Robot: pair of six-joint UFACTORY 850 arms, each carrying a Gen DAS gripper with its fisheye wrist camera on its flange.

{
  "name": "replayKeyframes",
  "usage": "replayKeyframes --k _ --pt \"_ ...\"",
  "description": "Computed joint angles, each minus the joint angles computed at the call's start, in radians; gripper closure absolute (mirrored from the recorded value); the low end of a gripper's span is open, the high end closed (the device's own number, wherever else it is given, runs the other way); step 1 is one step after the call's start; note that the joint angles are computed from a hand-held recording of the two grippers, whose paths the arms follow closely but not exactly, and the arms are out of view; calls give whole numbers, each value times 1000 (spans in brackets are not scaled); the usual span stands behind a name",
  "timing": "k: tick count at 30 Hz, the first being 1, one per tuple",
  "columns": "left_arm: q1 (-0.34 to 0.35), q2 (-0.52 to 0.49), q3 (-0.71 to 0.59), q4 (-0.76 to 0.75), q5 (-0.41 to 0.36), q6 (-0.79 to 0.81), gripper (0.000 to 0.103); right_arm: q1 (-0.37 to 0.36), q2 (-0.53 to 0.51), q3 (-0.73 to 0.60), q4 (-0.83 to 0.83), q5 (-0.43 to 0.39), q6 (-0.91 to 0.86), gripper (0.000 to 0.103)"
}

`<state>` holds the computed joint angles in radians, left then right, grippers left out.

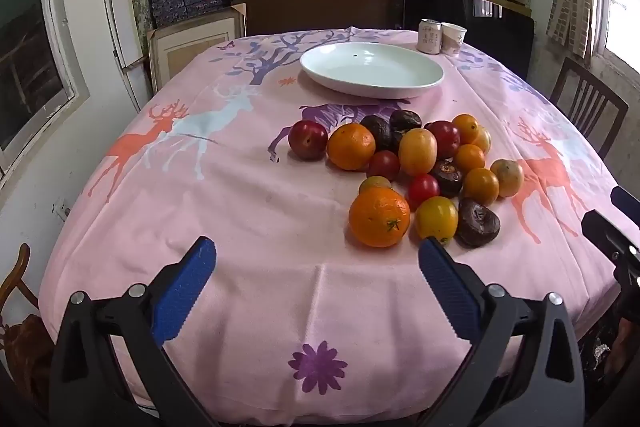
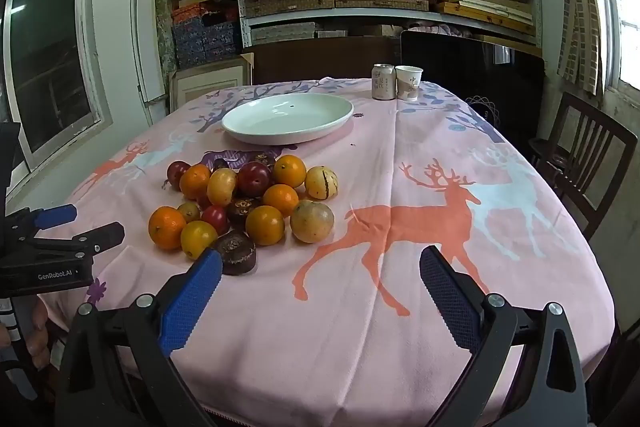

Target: Organize fruits

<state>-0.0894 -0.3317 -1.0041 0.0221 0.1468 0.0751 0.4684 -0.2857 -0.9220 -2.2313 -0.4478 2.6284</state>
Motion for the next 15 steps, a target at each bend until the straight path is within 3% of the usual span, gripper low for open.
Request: replayKeyframes --k 12,15 --pt "18 -24 -13 51 18 -48 4 -2 1 0 -9 0 10 3" --pt "5 6 8 -68 21 62 4 -2 2 0 -3 -3 4 3"
